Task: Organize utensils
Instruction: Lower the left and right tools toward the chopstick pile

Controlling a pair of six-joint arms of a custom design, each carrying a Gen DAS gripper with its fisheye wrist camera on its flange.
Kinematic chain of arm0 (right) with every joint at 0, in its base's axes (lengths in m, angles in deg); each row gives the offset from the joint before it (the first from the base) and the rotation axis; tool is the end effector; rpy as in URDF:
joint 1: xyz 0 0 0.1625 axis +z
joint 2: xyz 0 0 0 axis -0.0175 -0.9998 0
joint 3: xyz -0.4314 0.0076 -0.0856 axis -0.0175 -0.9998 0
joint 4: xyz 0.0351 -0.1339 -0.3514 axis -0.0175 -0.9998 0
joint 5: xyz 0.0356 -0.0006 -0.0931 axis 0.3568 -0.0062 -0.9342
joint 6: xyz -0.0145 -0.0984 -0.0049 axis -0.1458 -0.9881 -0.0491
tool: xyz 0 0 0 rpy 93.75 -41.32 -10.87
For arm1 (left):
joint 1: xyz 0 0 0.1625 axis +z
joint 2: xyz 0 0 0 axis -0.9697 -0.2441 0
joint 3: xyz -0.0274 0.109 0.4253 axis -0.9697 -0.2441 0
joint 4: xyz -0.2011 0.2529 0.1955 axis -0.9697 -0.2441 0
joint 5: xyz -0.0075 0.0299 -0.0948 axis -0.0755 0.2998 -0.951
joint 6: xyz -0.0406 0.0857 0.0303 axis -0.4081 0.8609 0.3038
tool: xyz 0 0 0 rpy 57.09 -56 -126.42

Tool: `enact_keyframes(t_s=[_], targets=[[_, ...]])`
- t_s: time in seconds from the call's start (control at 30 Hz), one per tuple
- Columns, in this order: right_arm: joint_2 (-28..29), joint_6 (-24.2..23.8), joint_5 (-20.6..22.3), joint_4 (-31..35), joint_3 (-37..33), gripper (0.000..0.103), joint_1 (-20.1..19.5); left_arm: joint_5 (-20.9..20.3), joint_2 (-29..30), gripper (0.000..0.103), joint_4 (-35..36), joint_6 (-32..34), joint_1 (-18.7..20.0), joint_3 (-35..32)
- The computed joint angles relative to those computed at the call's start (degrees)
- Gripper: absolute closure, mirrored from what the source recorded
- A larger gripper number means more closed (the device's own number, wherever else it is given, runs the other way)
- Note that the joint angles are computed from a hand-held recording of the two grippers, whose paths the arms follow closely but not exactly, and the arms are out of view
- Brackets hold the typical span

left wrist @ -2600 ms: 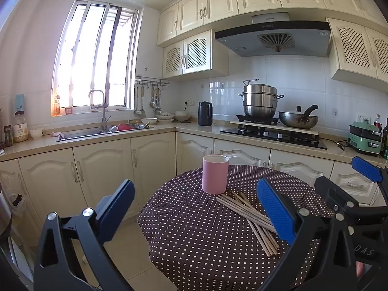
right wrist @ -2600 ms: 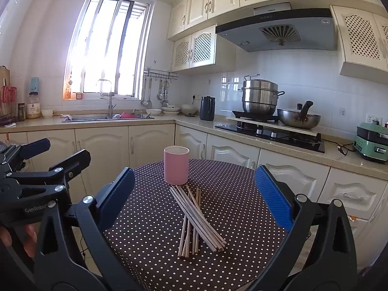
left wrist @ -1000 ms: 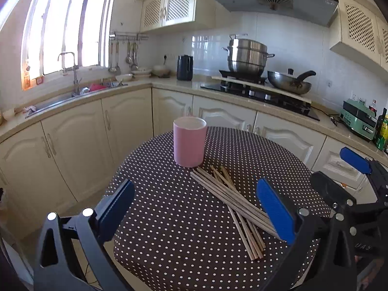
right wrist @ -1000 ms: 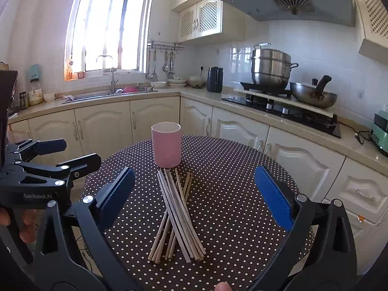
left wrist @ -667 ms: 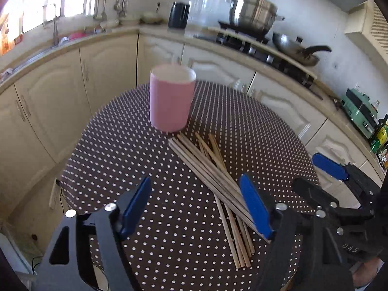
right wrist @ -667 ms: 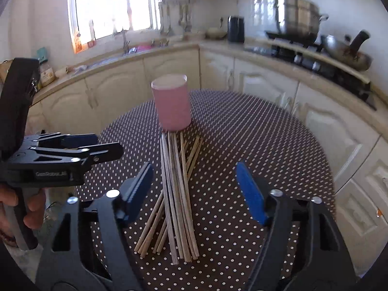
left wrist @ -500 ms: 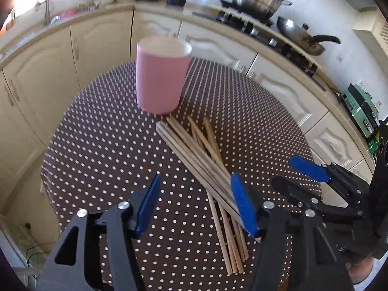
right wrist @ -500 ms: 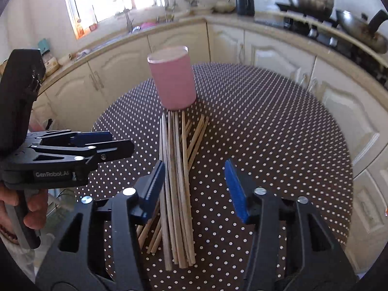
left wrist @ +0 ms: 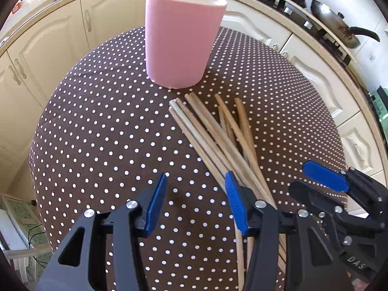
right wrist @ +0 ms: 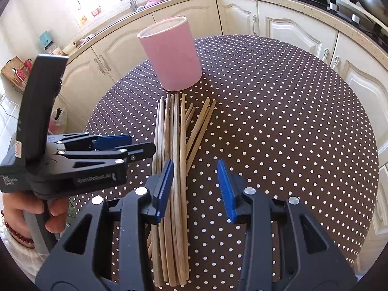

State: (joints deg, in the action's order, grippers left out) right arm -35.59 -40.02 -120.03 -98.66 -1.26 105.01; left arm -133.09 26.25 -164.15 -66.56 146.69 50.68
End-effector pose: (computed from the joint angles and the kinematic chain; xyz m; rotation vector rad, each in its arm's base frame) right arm 0.2648 -0.6662 -0.0021 0.6611 -2.6046 0.5603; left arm -0.0365 -0.6894 0.2004 0.2545 2.5173 -0.4882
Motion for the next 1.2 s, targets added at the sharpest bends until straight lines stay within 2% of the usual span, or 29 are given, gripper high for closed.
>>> enact_keyframes(t_s=[0.2,0.27,0.4,0.53,0.6,0.67,0.73,0.8,0.97,1.1,1.2], targets=[[0.59,1.05,1.41,3.02,-2.63,0.065,-0.90,1.19,1.11,0.053,0.64,-1.14,0.02,-1.66],[0.75,0.63,0.72,3.09,-3.12,0.064,-0.82,1.70,2.60,0.053,1.20,-1.62,-0.16,-3.45],[0.43,1.87,1.65,5.32,-3.98,0.064,-1.23,3.60,4.08,0.053,4.50,-5.69,-0.81,-5.92],[0.26,1.88,1.28,5.98,-4.30,0.064,-1.30,7.09,5.15,0.053,4.62,-2.59,-1.67,-5.76],[0.19,1.79,1.48,6.74,-4.53,0.064,-1.43,7.49,5.28,0.054,4.09,-1.95,-1.79,-5.30],[0.38,1.44,1.10,7.75,-5.10,0.064,-1.30,8.55,5.69,0.060,3.39,-0.04,-1.86,-5.33],[0.77,1.18,0.64,8.97,-5.77,0.064,-0.90,9.42,5.57,0.075,2.41,0.84,-1.70,-4.90],[1.25,0.95,0.55,11.03,-7.11,0.064,-0.66,8.38,5.08,0.091,2.57,0.58,-1.00,-5.16],[3.15,1.97,0.64,17.03,-11.53,0.067,-0.35,3.40,3.79,0.095,1.55,2.47,0.93,-5.22],[5.41,1.78,-3.79,18.77,-14.95,0.068,0.67,3.46,4.26,0.095,1.85,4.17,1.03,-5.95],[6.51,2.67,-5.08,20.35,-17.06,0.069,0.92,4.35,4.21,0.095,0.49,5.78,0.69,-4.97]])
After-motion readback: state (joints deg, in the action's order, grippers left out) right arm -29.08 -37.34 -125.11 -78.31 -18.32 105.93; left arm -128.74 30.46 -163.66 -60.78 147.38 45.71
